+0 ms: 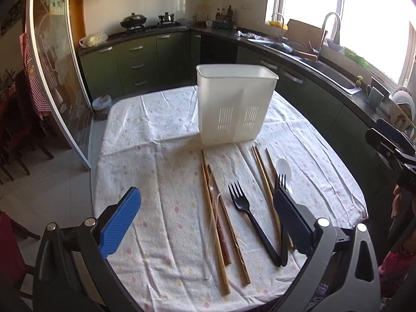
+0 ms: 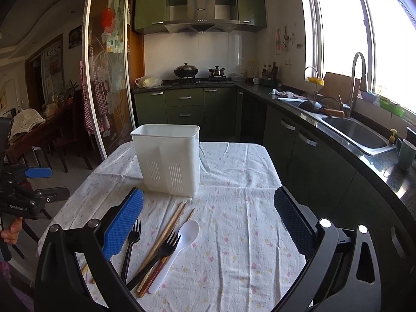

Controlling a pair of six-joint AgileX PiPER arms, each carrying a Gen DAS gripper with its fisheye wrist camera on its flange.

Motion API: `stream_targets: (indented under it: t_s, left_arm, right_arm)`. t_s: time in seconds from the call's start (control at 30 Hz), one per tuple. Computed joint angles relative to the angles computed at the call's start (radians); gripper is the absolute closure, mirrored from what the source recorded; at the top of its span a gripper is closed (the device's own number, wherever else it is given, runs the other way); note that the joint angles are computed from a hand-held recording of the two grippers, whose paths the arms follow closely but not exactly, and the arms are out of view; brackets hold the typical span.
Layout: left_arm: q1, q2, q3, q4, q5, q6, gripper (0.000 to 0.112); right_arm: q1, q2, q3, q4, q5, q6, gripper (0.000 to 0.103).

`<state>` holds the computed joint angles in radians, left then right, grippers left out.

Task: Organize utensils
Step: 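Lower the left tool and grasp a black fork while the right tool approaches another black fork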

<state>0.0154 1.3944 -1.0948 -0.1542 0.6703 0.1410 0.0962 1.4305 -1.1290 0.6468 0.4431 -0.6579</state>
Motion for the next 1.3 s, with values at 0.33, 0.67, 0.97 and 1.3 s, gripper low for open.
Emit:
stream_targets:
  t_s: [0.33,0.67,0.97,1.3]
  left_arm:
    - [-0.021,0.429,-0.328,-0.193,0.451,-0.08,0.028]
    - [-0.095,0.561,-0.446,-0.126,0.519,-0.266,0.065]
    - [-0.116,0.638,-0.533,-0.074,0.503,-0.332,0.092]
    - [-0.137,0.672,-0.593,-0.014,0.527,-0.323,0.104]
  right_arm:
    - [-0.082,0.117,-0.096,0.038,0.217,0.034,0.004]
    - [-0.096,0.131,-0.089,0.037,0.231,0.036,0.004]
    - [-0.097,0.175,-0.143,-0.027,0.302,0.125,0.004]
    - [-0.05,0.379,-0.465,-0.035,0.754,0.254,0.004]
